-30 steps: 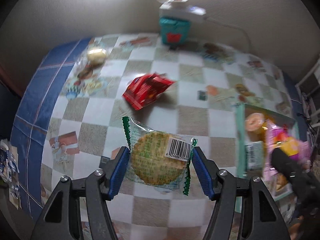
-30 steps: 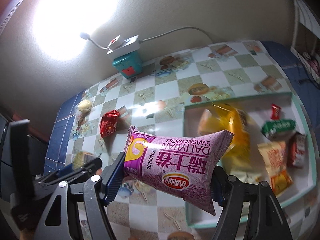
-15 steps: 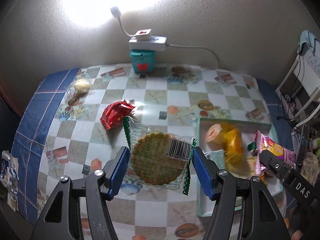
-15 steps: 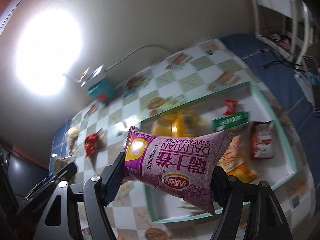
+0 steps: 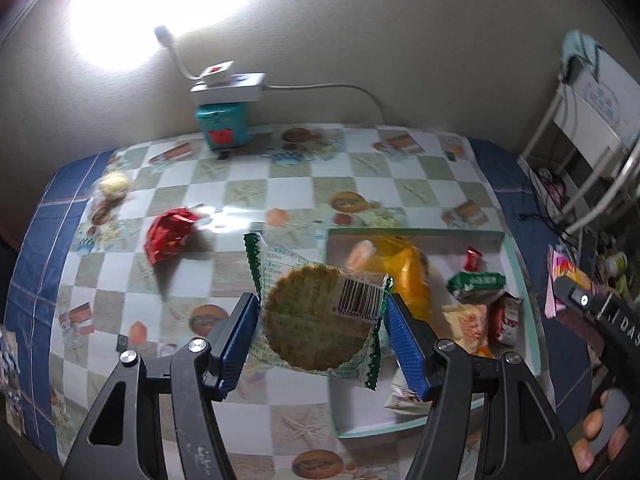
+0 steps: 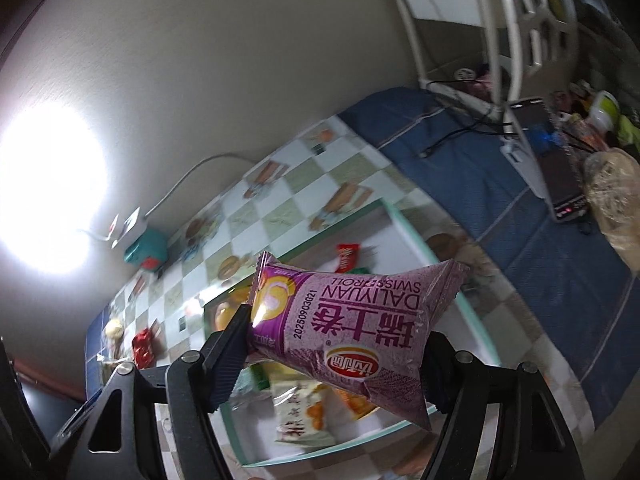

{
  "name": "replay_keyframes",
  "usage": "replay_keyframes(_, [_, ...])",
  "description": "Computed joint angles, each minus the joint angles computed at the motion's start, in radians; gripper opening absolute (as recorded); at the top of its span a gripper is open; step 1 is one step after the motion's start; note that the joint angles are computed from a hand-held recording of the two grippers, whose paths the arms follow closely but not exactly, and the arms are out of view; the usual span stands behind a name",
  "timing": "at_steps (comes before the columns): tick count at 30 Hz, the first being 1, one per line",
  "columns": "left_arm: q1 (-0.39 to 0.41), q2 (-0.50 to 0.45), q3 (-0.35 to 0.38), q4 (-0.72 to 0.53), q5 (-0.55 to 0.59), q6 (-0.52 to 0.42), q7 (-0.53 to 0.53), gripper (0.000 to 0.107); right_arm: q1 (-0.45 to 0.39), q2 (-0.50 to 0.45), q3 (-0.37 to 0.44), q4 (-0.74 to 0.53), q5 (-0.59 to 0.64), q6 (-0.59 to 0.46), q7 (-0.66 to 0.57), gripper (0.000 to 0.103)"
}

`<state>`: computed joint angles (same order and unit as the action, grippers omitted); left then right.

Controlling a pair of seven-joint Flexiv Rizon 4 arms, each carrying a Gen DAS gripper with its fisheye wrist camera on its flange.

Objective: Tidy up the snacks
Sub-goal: 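Open the right gripper to drop the Swiss roll bag while the left gripper releases the cracker pack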

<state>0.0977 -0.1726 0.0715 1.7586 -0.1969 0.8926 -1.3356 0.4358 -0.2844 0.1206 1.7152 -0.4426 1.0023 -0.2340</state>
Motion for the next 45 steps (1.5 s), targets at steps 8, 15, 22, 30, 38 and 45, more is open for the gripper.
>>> replay_keyframes(8, [-0.031,-0.015,-0.019,-0.011,0.031,-0.044,0.028,0.066,-0.028,0.029,-0.009,0.047,0.001,-0.024,0.048,0.076])
replay_keyframes(15, [-0.049,-0.035,-0.020,-0.021,0.065,-0.078,0.030,0.066,-0.052,-0.006,0.017,0.025,0.093,-0.058,-0.007,0.076])
replay_keyframes(22, [-0.058,-0.059,-0.020,-0.032,0.086,-0.110,0.027,0.066,-0.038,-0.036,0.016,-0.014,0.127,-0.085,-0.058,0.076])
replay_keyframes(30, [-0.067,-0.081,-0.016,-0.046,0.122,-0.152,0.017,0.066,-0.031,-0.063,0.021,-0.047,0.172,-0.123,-0.103,0.077])
replay_keyframes(38, [-0.074,-0.091,-0.018,-0.052,0.142,-0.170,0.022,0.067,-0.027,-0.071,0.022,-0.060,0.188,-0.142,-0.122,0.077])
replay_keyframes(45, [-0.079,-0.102,-0.016,-0.050,0.158,-0.185,0.027,0.067,-0.025,-0.090,0.026,-0.085,0.206,-0.172,-0.146,0.077])
